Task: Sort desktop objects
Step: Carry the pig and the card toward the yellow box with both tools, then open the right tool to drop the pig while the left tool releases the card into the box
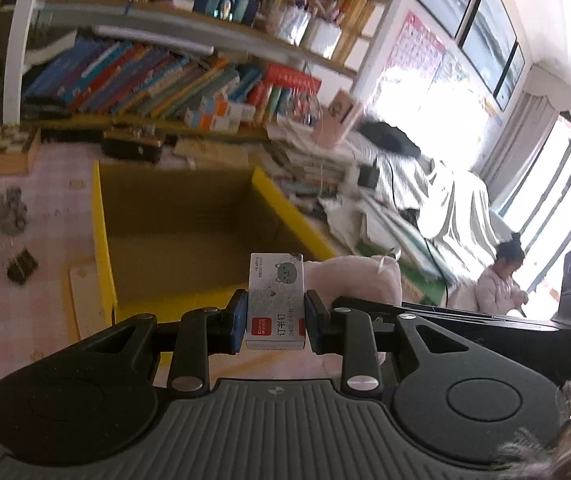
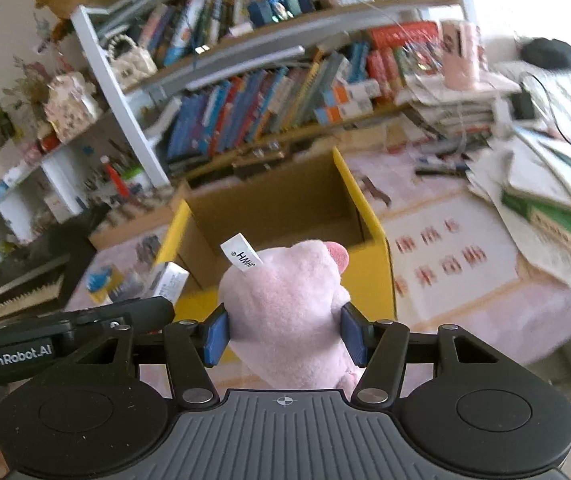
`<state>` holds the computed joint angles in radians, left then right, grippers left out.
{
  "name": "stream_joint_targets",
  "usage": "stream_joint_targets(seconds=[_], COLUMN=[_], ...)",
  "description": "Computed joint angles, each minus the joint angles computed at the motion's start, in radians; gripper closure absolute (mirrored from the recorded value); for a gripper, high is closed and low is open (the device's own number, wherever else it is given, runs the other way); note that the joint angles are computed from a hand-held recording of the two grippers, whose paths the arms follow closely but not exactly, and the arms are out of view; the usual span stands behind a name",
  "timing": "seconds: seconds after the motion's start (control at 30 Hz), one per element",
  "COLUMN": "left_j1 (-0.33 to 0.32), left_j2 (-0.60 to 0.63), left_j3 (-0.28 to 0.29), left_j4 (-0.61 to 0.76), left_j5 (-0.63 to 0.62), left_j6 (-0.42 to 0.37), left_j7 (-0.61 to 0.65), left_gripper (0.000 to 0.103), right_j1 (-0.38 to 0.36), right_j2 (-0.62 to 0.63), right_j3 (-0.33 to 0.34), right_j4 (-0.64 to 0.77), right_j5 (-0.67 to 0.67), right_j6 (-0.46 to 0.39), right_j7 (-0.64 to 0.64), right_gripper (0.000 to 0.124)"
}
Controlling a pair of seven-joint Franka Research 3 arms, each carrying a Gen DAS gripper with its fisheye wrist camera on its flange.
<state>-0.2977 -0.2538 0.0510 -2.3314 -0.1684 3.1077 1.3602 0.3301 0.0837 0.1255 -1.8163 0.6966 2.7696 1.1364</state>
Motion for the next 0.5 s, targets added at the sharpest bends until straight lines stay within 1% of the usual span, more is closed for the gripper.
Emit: stream_joint_targets(seconds=[0.17, 0.23, 0.33, 0.37, 0.43, 0.5], left_j1=[0.112, 0.180, 0.304, 0.318, 0.310, 0.297], left_j2=[0.053, 0.077, 0.121, 0.141, 0.188, 0.233], left_j3=[-0.077, -0.124, -0.206, -0.210, -0.190, -0.171], left_j4=[0.074, 0.104, 0.167, 0.193, 0.251, 0.305], left_j5=[0.105, 0.175, 0.335, 0.375, 0.403, 0.390], left_j6=[0.042, 0.051, 0.044, 0.036, 0.008, -0.029], left_j7=[-0.079, -0.138, -0.260, -0.282, -0.278, -0.242], left_gripper=[0.076, 0.076, 0.076, 0.076, 0.076, 0.076], right_j1=[-0.020, -0.026, -0.031, -0.030, -0.026, -0.011], right_j2=[0.077, 0.122, 0.203, 0.232, 0.299, 0.370], right_j3=[0.022, 0.031, 0.040, 0.040, 0.039, 0.027], right_j4=[0.142, 0.212, 0.327, 0.367, 0.459, 0.551], right_j5=[0.081, 0.085, 0.048, 0.023, -0.036, -0.111], right_j6=[-0.031, -0.043, -0.072, -0.088, -0.130, -0.167], right_j7=[-0.174, -0.230, -0.278, -0.280, -0.278, -0.248], right_gripper=[0.066, 0.066, 0.066, 0.066, 0.066, 0.066])
